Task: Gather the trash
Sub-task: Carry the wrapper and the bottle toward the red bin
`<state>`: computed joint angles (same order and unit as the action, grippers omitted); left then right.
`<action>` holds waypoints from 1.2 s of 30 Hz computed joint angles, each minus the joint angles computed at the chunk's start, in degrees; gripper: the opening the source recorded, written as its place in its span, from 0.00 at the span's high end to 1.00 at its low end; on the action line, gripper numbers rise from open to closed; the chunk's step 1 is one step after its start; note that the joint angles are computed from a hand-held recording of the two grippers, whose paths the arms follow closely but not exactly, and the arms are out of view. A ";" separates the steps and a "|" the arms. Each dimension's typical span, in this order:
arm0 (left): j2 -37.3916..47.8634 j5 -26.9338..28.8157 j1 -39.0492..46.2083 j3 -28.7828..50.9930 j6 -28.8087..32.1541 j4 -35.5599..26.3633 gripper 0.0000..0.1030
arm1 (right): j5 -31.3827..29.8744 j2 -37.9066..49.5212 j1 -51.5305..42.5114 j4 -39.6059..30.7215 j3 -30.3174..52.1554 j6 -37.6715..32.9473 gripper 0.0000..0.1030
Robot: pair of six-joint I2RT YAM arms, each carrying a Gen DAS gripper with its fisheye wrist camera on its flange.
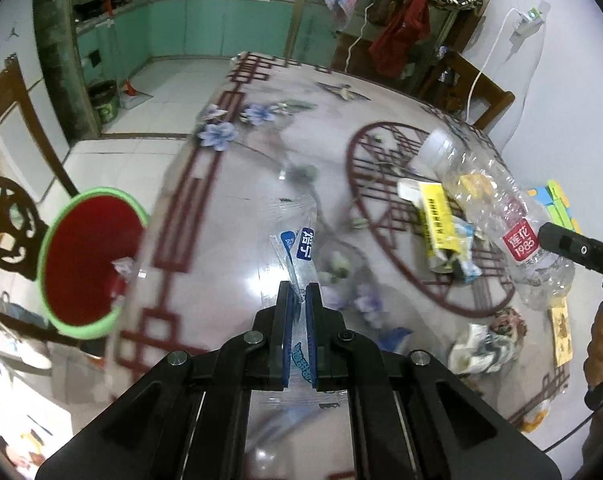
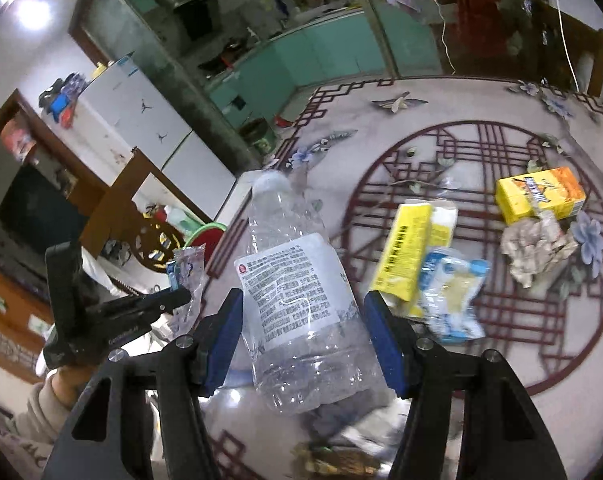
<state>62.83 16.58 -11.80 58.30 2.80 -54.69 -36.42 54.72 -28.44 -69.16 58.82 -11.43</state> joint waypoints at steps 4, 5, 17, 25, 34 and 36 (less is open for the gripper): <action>3.46 4.79 9.60 1.31 8.36 -1.42 0.94 | 8.90 -1.35 14.69 7.61 -2.09 14.97 0.56; 4.46 5.56 11.38 1.58 10.04 -1.71 0.95 | 11.85 -0.37 18.84 8.78 -2.60 18.03 0.74; 12.97 12.02 21.99 5.82 22.88 -5.65 0.94 | 29.58 6.13 46.50 6.71 -8.92 32.99 0.45; 15.62 14.09 23.84 8.18 24.74 -6.50 0.94 | 36.03 9.84 56.78 -1.44 -10.99 29.24 0.35; 17.69 14.10 25.78 9.51 27.16 -6.45 0.94 | 34.26 10.72 57.22 4.14 -12.08 30.49 0.48; 18.24 13.79 26.75 10.00 27.81 -6.11 0.94 | 33.61 10.97 56.52 5.65 -10.58 30.60 0.49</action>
